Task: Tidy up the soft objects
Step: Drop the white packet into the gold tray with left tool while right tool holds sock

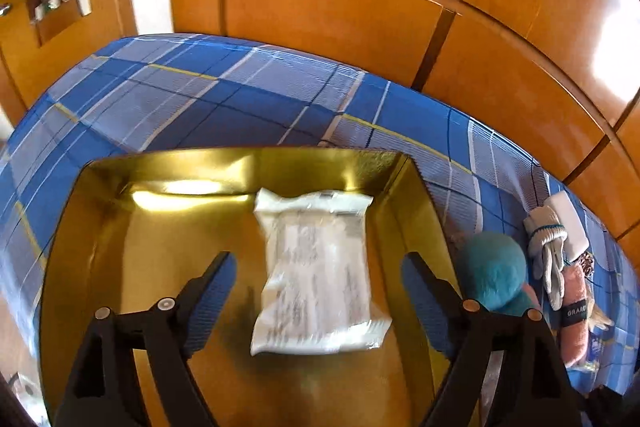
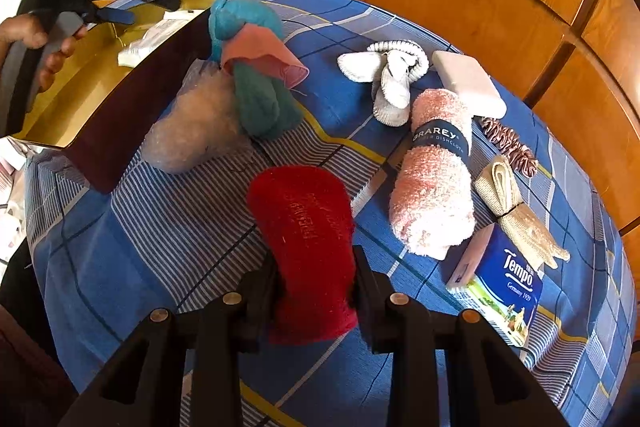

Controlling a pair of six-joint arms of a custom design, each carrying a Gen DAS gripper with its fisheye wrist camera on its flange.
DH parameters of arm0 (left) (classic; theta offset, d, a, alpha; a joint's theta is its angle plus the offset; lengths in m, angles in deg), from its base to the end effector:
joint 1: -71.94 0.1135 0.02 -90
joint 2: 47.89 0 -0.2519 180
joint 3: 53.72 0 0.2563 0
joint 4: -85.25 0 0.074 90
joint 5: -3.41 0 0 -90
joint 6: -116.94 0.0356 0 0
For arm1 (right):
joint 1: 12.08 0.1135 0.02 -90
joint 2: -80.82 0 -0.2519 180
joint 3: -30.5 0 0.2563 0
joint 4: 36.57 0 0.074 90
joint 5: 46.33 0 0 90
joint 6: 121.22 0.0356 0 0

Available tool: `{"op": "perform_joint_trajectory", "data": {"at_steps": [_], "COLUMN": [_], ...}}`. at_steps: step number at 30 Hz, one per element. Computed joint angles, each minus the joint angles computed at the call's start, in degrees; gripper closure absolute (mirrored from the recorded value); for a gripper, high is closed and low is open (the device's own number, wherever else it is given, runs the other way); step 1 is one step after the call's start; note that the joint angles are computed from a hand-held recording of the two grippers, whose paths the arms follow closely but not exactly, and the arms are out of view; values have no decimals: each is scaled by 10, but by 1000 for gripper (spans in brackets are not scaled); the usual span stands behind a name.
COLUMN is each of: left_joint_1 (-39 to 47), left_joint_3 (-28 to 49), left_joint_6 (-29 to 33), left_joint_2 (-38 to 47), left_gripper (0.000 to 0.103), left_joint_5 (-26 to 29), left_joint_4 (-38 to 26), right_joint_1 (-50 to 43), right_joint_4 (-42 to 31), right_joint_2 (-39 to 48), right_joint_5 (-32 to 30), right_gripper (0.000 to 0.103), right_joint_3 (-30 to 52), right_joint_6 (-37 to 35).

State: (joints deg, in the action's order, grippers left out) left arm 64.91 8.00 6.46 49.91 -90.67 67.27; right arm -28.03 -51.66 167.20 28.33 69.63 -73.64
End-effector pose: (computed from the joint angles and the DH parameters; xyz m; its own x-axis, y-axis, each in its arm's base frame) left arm 0.3235 -0.0373 0.1235 -0.7810 -0.2553 -0.5700 -0.2056 0.9669 -0.1514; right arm 0.2222 -0.0537 0.0807 -0.7278 -0.4686 -0.5008 -0.4660 0.8736 -0.1402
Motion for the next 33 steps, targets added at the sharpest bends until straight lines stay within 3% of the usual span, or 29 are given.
{"op": "perform_joint_trajectory", "data": {"at_steps": [8,15,24,33], "left_joint_1": [-66,-144,-214,-214], "left_joint_3": [-181,-254,-287,-313], "left_joint_6": [-21,-59,-102,-107], "left_joint_2": [-232,-408,-501,-582], "left_gripper": [15,14,14,12], "left_joint_5": [-73,-153,-219,-226], "left_joint_4": [11,-74,-162,-220], "right_joint_1": [-3,-3,4,4], "right_joint_4": [-7,8,42,43], "right_joint_2": [7,4,-2,-4], "right_joint_5": [-5,-2,4,5], "right_gripper": [68,69,69,69], "right_joint_3": [6,-2,-25,-25], "right_joint_6": [11,8,8,32]}}
